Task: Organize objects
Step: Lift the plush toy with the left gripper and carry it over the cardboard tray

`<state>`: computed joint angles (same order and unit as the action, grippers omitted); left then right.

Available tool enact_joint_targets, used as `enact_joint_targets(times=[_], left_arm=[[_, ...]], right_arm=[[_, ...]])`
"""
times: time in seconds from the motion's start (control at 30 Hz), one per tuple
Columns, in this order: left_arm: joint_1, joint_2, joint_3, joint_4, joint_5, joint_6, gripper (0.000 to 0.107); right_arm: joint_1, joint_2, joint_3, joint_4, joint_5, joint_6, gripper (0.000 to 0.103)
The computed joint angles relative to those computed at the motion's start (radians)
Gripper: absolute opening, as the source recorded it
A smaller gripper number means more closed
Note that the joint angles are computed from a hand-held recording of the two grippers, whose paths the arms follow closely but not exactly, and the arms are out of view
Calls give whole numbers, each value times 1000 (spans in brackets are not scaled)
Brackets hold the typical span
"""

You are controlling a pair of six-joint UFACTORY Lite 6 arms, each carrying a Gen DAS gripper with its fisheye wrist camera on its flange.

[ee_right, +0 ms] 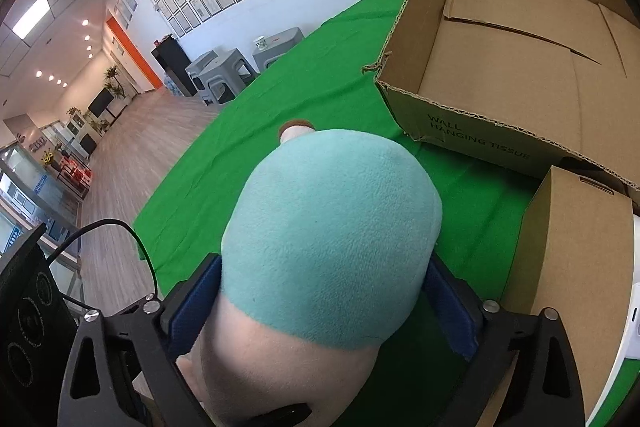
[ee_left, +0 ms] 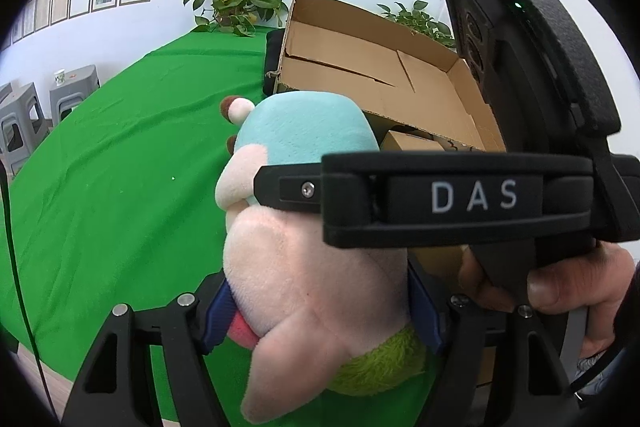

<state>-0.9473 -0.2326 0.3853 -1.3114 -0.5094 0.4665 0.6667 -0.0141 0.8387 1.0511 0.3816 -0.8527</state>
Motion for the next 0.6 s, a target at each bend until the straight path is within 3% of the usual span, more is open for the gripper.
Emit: enact_joint_targets(times=[0.3,0.43,0.6], left_arm=[[-124,11,77,-214,-133,213,73],[-85,63,179,-204,-140,295,73],[-31,67,365,-232,-183,518,72]], right_arm=[[-62,-113,-76,187,58,-195,80],[-114,-174,-63,140,85,-163,78],[-199,-166,170,-35,151,-55,76]])
